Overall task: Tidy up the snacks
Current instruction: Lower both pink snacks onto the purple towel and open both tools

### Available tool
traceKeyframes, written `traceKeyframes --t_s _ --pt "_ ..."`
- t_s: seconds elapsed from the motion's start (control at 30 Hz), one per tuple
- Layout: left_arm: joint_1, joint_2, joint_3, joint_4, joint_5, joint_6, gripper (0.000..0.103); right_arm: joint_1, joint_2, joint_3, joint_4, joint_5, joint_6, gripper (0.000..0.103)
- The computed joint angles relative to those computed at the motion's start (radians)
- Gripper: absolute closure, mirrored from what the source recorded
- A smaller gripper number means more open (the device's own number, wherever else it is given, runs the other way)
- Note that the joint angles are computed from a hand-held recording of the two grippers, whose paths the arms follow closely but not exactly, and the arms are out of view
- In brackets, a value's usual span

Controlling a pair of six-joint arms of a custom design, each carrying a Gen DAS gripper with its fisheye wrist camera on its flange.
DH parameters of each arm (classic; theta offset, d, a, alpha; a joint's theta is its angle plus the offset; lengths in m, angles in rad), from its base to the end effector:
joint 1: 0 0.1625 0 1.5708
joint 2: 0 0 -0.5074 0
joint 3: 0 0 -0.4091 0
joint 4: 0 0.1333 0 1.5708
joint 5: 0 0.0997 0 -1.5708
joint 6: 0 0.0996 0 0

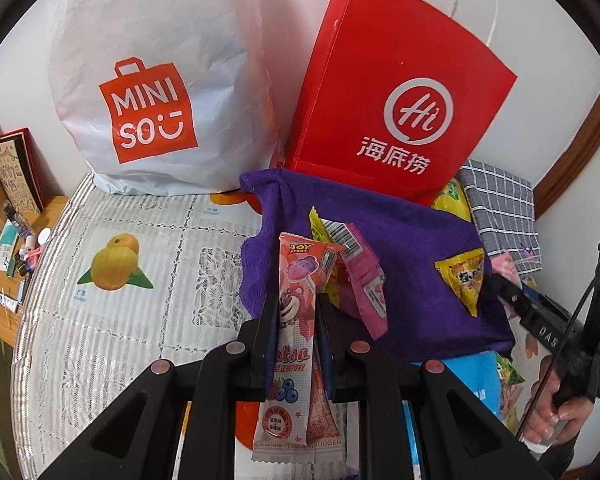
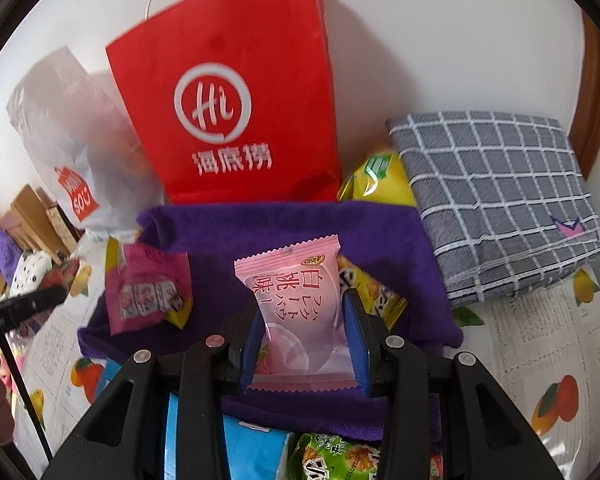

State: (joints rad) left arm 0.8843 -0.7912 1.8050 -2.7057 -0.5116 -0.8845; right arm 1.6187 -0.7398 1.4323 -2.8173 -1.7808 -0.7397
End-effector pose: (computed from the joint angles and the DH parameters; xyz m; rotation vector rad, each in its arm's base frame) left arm -0.2593 -0.6638 0.1397 -0.3038 2.2455 -1.0345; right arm 0.1519 -0.8193 0.2130 0.9587 -2.5176 0.6240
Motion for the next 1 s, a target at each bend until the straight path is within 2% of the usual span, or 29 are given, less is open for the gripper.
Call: traceKeyframes --t_s 0.17,0.37,0.53,0.7,0.8,1.0 --pt "0.023 0.025 -0.042 0.015 -0.008 0.014 0.086 -0.003 0.023 -0.030 0.036 -0.029 -0.001 0.065" --pt "0.044 0.060 -0.083 -0.038 -0.013 0.064 0.085 -0.007 0.049 -0.071 0.080 -0.064 0.015 0.065" --pt "0.055 0.090 -0.118 -0.100 -0.043 0.137 0.085 -0.008 0.059 -0.083 0.091 -0.079 0.015 0.064" --pt "0.073 0.106 -0.141 -0.095 -0.098 0.149 0.085 -0.009 0.068 -0.094 0.099 -0.097 0.015 0.064" --pt "0.080 0.115 -0.147 -0.116 -0.107 0.167 0.085 -0.008 0.070 -0.092 0.089 -0.099 0.018 0.064" --pt "0.088 0.125 -0.170 -0.126 -0.080 0.180 0.085 -0.007 0.068 -0.085 0.070 -0.096 0.017 0.062"
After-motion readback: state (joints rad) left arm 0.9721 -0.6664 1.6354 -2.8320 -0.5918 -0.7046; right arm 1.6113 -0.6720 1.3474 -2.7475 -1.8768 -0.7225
